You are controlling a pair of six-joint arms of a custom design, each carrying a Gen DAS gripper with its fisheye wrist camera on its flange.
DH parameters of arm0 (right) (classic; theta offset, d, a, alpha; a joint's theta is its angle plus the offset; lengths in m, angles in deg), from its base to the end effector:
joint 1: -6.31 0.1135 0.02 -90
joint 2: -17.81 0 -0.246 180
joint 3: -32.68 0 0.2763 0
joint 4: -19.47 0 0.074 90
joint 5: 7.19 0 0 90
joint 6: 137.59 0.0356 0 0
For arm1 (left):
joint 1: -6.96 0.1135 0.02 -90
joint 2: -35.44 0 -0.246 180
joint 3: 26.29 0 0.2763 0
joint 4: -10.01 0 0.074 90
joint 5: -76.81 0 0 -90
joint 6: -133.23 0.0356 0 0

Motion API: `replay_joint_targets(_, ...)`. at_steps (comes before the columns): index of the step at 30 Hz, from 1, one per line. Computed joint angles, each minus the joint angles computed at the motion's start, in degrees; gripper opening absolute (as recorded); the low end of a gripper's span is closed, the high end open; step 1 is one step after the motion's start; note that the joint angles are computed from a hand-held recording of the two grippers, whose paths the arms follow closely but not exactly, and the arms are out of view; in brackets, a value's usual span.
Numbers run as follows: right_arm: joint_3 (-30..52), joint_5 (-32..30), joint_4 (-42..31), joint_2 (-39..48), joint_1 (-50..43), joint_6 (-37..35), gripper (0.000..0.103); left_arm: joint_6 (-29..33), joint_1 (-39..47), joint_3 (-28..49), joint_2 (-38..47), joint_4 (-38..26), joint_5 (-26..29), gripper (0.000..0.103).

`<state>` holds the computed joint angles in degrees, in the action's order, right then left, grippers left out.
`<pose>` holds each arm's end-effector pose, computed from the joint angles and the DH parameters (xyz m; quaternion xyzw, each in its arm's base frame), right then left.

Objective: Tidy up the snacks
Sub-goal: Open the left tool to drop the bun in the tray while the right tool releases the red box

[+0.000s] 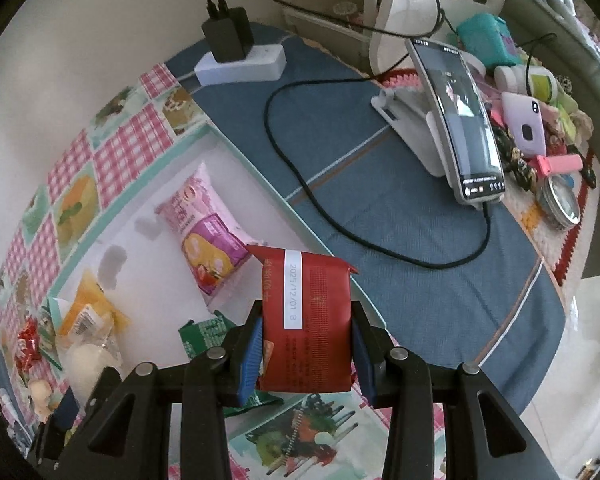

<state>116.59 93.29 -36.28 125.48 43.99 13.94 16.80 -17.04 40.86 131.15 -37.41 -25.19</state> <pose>0.2947 0.2194 0.1294 0.2131 0.9685 0.0104 0.1283 0.2894 -0.1208 0.1206 -0.0337 0.9866 0.0422 0.1540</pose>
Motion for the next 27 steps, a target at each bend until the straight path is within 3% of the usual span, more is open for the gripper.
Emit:
replay_joint_targets(6, 0.49, -1.73, -0.14, 2.31, -0.02, 0.17, 0.042, 0.54, 0.53, -0.18, -0.20, 0.38, 1.36, 0.058)
replay_joint_targets(14, 1.31, -1.16, -0.75, 3.12, 0.18, -0.27, 0.042, 0.18, 1.10, -0.24, -0.11, 0.53, 3.02, 0.065)
replay_joint_targets(27, 4.31, 1.08, -3.04, 3.56, 0.83, -0.61, 0.044, 0.99, 0.51, -1.25, -3.63, -0.09, 4.68, 0.067)
